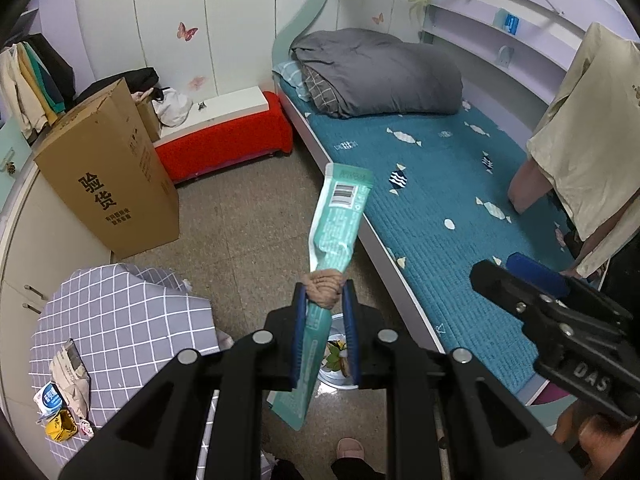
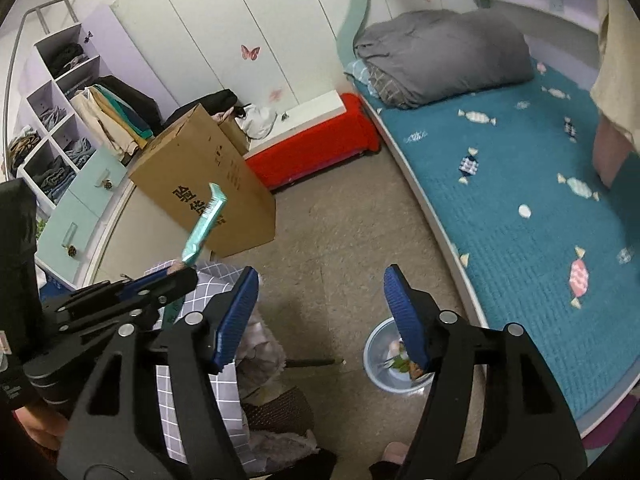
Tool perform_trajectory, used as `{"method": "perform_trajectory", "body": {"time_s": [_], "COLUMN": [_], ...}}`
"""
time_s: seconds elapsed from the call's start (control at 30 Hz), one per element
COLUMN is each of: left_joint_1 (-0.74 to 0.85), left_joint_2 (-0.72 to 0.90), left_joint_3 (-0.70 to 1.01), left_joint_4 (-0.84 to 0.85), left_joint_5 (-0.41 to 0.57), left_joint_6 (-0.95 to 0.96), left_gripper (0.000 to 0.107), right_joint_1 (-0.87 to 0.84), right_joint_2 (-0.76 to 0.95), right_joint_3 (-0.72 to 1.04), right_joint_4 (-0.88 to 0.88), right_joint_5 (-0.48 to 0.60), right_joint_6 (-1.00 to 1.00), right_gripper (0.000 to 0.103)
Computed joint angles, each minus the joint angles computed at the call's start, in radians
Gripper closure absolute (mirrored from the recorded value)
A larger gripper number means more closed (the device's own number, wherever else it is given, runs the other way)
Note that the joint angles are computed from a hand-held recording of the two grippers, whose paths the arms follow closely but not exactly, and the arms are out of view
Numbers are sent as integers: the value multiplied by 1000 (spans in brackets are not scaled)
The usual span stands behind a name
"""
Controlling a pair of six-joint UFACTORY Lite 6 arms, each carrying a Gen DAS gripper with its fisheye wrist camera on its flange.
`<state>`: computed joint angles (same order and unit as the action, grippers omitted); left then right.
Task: Collect trash
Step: 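Carry both items to the blue bucket and open both tools to drop them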
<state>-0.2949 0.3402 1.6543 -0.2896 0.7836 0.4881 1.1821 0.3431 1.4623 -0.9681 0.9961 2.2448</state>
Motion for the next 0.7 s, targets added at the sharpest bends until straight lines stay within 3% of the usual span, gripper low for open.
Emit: {"method": "perform_trajectory", "body": {"time_s": [0.57, 0.67, 0.7], "left_joint_1": [-123, -128, -133], "left_joint_2": [38, 44, 46], "left_joint_3": [52, 62, 65], "left_joint_4": [-13, -44, -46], "left_joint_5": [13, 20, 22], "left_joint_6": [-18, -9, -19], "left_gripper": [89, 81, 69], "right_joint_1": [80, 96, 99], "right_joint_2": [-104, -117, -123], "right_joint_3": [-84, -95, -100], "right_joint_4": [-17, -18, -17], "right_joint_5": [173, 204, 210], "right_joint_6": [88, 110, 116], "right_gripper": [35, 35, 35]}}
